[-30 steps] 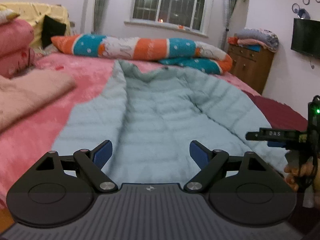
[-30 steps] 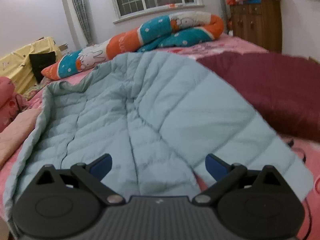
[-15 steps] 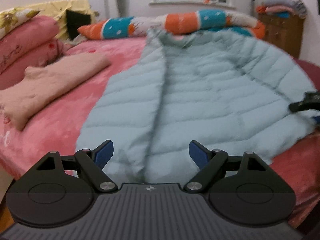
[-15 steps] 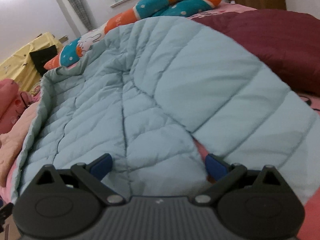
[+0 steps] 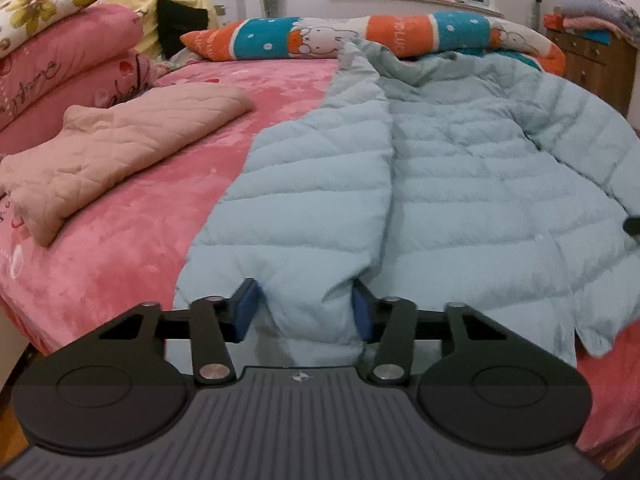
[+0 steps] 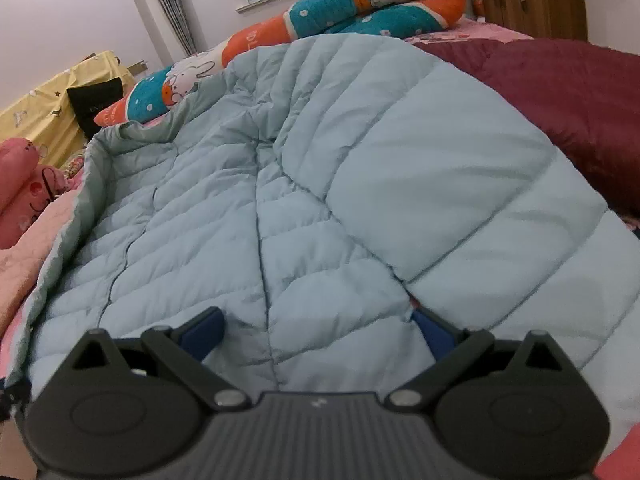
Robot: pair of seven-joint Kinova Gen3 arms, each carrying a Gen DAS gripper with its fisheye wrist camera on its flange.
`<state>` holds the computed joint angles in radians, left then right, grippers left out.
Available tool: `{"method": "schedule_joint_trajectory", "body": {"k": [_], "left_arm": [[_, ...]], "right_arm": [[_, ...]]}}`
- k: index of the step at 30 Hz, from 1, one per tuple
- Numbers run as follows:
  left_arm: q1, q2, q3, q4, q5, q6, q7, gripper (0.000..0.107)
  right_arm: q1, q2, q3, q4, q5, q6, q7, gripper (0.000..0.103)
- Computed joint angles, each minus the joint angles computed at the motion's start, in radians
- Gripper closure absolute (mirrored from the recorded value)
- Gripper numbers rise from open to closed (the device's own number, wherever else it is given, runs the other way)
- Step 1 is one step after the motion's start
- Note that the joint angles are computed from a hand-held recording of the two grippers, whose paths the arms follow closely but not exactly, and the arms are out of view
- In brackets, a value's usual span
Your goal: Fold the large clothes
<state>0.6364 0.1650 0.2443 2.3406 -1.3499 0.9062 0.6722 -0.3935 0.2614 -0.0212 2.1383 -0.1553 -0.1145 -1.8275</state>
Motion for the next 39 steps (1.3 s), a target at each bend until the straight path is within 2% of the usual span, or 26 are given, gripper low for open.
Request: {"method": "schedule_joint_trajectory", "body": {"k": [1,5,6,9,14,22,26,30,35,38,39], "left_arm": [[-0.012,-0.013,-0.008,0.003,-0.005,-0.011,-0.003,0.064],[-0.043,-0.054,-0.017,-0.01,-0.01,-0.013,-0.017,0.079],[-0.057,-0.068,-0.022,-0.01,-0.025,-0.017,-0.013,0.083],[-0.108,-0.1,-0.034,-0.015,-0.077,-0.03,-0.014,0.086],[-0.226,-0.144,-0.073,-0.049,-0.169,-0.075,-0.028,0.086],[-0.401,-0.109,-0.146,-0.154,-0.293,-0.113,-0.085,0.086],[-0.466,-0.059,-0.179,-0.198,-0.321,-0.104,-0.073,0.086],[-0.513,0.006,-0.206,-0.25,-0.304,-0.095,-0.069,0.086],[-0.546,0.035,-0.233,-0.25,-0.294,-0.108,-0.046,0.085],[-0.562,0.037,-0.241,-0.238,-0.304,-0.117,-0.033,0.075],[-0.567,0.033,-0.244,-0.231,-0.305,-0.116,-0.029,0.067]], "right_arm": [[-0.025,-0.001,0.024,0.003,-0.008,-0.006,0.01,0.004],[-0.117,0.002,0.114,0.002,-0.054,-0.015,0.067,0.004],[-0.13,0.003,0.126,0.004,-0.064,-0.022,0.08,0.004],[-0.116,0.006,0.111,0.002,-0.076,-0.029,0.098,0.004],[-0.094,0.018,0.091,-0.011,-0.09,-0.029,0.105,0.004],[-0.066,0.033,0.065,-0.019,-0.071,-0.038,0.111,0.003],[-0.085,0.045,0.088,-0.034,-0.075,-0.027,0.127,0.002],[-0.108,0.056,0.11,-0.044,-0.081,-0.019,0.141,0.001],[-0.1,0.062,0.103,-0.05,-0.072,-0.014,0.14,0.001],[-0.093,0.063,0.097,-0.052,-0.067,-0.011,0.135,0.001],[-0.093,0.064,0.096,-0.052,-0.065,-0.01,0.134,0.001]]}}
